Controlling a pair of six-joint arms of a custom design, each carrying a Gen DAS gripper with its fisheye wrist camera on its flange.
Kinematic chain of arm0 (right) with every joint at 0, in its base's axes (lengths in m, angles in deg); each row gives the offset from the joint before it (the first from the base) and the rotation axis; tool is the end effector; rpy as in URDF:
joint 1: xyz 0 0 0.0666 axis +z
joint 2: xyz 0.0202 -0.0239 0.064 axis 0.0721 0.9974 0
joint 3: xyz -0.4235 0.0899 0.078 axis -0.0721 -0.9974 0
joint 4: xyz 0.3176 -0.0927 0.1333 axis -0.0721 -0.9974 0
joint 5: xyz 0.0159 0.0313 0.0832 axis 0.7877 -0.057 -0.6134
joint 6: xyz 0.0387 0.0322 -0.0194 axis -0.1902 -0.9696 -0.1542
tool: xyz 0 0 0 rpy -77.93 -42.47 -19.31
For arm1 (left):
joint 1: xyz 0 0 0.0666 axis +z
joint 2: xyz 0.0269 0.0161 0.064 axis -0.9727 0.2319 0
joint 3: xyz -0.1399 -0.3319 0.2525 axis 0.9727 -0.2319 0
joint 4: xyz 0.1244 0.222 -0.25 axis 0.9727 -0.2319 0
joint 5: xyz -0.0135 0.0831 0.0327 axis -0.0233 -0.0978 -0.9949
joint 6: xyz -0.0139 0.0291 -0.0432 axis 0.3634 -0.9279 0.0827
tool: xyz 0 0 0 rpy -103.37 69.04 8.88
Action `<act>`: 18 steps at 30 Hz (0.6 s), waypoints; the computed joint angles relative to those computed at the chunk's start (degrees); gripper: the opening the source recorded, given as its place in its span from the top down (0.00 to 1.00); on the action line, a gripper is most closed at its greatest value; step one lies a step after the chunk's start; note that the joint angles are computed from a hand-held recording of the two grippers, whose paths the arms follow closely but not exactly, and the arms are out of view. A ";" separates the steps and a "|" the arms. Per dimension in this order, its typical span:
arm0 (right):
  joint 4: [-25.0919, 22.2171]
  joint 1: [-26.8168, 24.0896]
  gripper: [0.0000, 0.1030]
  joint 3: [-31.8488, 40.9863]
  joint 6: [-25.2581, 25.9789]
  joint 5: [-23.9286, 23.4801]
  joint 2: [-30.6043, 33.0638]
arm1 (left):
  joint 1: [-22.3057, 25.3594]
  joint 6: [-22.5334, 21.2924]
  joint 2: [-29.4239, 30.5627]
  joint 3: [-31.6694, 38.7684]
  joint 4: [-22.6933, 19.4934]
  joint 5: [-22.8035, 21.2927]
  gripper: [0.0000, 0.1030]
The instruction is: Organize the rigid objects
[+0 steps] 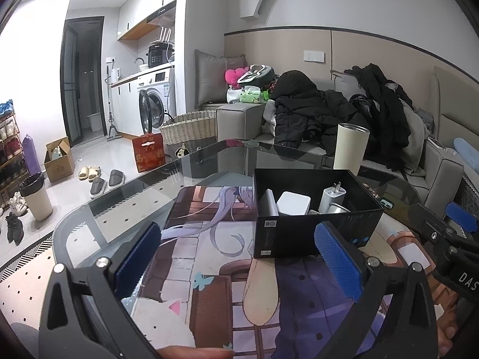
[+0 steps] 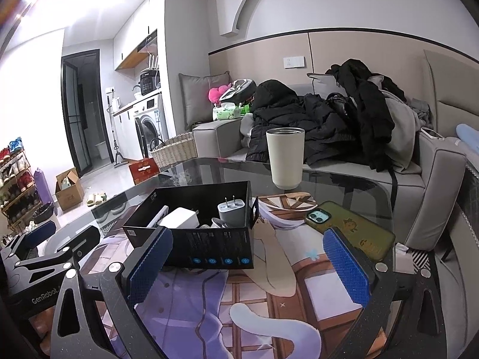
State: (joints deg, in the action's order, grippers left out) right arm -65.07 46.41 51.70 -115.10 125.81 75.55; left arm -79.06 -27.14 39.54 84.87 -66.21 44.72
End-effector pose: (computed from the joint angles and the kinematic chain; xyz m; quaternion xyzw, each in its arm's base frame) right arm 0.3276 0.2621 0.4975 0.1165 0.8308 -0.0289 0.5435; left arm 0.3554 -0.0220 0.5008 0.0894 0.8443 -0.0703 0.5237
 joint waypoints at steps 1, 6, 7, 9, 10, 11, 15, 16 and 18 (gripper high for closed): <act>-0.03 0.01 0.01 -0.04 -0.11 -0.11 -0.03 | -0.10 -0.01 0.05 0.06 -0.08 -0.08 0.00; -0.10 -0.03 0.01 0.11 -0.05 -0.40 0.03 | -0.38 -0.54 0.15 -0.02 0.15 -1.00 0.00; -0.23 -0.05 0.01 0.12 -0.12 -0.43 0.00 | -0.54 -0.69 0.21 -0.03 0.19 -1.71 0.00; -0.35 -0.04 0.01 0.16 -0.15 -0.46 -0.01 | -0.09 -0.59 0.52 0.38 -0.89 -0.79 0.00; -0.39 -0.01 0.01 0.17 -0.19 -0.39 -0.01 | -0.03 -0.57 0.65 0.55 -1.33 -0.54 0.00; -0.46 0.01 0.01 0.18 -0.25 -0.39 0.00 | 0.03 -0.79 0.73 0.67 -1.70 -0.44 0.00; -0.62 0.04 0.01 0.29 -0.28 -0.18 0.08 | -0.30 -0.76 0.68 0.62 -1.50 -0.55 0.00; -0.69 0.03 0.01 0.31 -0.35 -0.15 0.10 | -0.27 -0.85 0.68 0.65 -1.61 -0.45 0.00; -0.75 -0.01 0.01 0.33 -0.24 -0.23 0.13 | -0.29 -1.01 0.67 0.82 -2.06 -0.20 0.00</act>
